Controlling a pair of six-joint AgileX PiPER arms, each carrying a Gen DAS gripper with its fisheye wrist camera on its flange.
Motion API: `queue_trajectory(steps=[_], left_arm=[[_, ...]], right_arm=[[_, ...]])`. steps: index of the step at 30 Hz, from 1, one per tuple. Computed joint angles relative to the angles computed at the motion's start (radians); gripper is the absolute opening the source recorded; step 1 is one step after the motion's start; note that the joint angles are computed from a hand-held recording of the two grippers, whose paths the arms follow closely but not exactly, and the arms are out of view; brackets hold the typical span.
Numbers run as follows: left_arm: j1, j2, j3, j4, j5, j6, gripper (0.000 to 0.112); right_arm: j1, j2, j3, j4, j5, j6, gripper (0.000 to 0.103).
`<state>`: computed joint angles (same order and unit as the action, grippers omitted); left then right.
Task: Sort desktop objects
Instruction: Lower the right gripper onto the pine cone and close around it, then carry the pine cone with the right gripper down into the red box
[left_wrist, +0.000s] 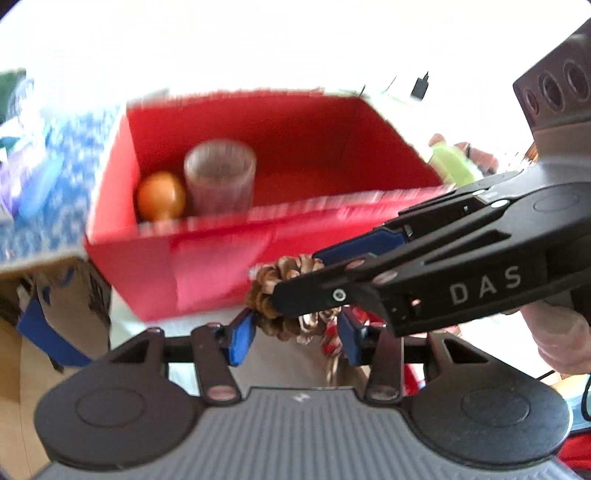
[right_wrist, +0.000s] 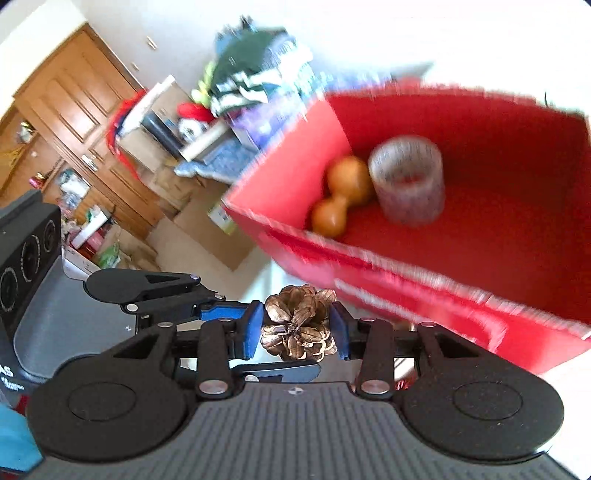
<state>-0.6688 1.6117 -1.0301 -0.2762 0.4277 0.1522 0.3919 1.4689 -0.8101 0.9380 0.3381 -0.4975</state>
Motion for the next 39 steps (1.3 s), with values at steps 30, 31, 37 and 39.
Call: queue_trajectory(steps=[30,31,37,39], left_arm=[[0.119,0.672,-0.995,0.107,0.608,-0.103,0.047],[0.123,0.695,-1.03,0.112,0.637,-0.113,0.047],[0.144,0.713,-1.056,0.119,0.676,-0.126,0.045],[0.15,0.703,-1.043,0.124,0.665,-0.128,0.045]], right_arm=[[-0.226,0.517,-0.589,-0.259,0.333,0.41,0.041],[-0.23,0.536,-0.612,-0.257,0.357,0.422,0.041],[-0.225,0.628,-0.722,-0.284,0.442,0.51,0.041],[-0.234,0.632,-0.727,-0.255,0.458,0.485,0.042]])
